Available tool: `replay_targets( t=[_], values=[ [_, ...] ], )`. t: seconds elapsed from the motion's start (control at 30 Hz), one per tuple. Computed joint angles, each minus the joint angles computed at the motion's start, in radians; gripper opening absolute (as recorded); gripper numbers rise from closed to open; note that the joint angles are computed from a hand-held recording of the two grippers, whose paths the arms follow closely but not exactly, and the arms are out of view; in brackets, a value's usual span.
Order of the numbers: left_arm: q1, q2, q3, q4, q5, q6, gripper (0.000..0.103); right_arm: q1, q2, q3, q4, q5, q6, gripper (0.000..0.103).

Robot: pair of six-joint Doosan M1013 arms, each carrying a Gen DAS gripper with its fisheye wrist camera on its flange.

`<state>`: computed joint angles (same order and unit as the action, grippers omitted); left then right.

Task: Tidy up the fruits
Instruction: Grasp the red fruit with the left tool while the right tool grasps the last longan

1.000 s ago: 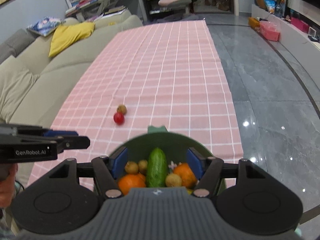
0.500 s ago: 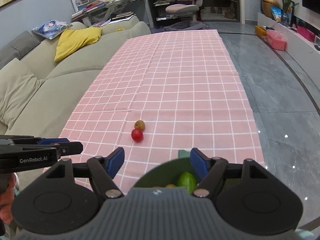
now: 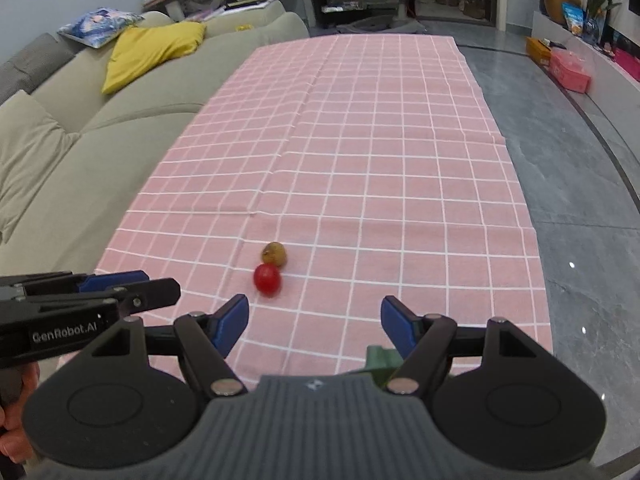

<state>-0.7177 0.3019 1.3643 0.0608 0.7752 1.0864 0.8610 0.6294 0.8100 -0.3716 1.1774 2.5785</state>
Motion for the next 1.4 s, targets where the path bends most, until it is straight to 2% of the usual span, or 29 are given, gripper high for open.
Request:
replay_targets(
  t=[0.1,0.17,0.23,0.3,0.7,0.83,1.0,1.07,1.13,1.17,1.4],
  values=[
    [0.004,0.022,-0.007,-0.030,-0.003,0.010,0.048,-0.013,0.009,-0.003,0.016,0.002,0.004,0.070],
    [0.006,0.038,-0.015,-0.034,0.000,0.005,0.052,-0.020,0.017,-0.007,0.028,0.003,-0.006,0.070],
    [0.003,0.050,-0.024,-0.015,0.005,-0.001,0.061,-0.027,0.025,-0.012,0.039,0.004,-0.013,0.072],
    [0.003,0.062,-0.031,-0.011,0.012,0.012,0.062,-0.035,0.030,-0.010,0.050,0.000,-0.008,0.078],
    [0.001,0.114,-0.072,-0.004,0.042,0.024,0.061,-0.066,0.059,-0.017,0.072,0.003,-0.029,0.079],
    [-0.003,0.128,-0.082,0.007,0.059,0.010,0.056,-0.072,0.055,-0.002,0.081,-0.008,-0.023,0.079],
    [-0.005,0.138,-0.092,0.022,0.058,0.000,0.055,-0.076,0.052,0.012,0.095,-0.017,-0.027,0.079],
    [-0.006,0.139,-0.091,0.020,0.053,0.005,0.048,-0.078,0.052,0.014,0.100,-0.021,-0.029,0.079],
    [-0.011,0.137,-0.086,0.031,0.049,0.009,0.034,-0.079,0.052,0.015,0.108,-0.024,-0.038,0.079],
    [-0.014,0.140,-0.092,0.038,0.053,0.011,0.032,-0.079,0.052,0.014,0.109,-0.024,-0.045,0.079],
    [-0.010,0.128,-0.085,0.068,0.069,-0.024,0.030,-0.078,0.065,-0.013,0.108,-0.041,-0.111,0.079]
  ],
)
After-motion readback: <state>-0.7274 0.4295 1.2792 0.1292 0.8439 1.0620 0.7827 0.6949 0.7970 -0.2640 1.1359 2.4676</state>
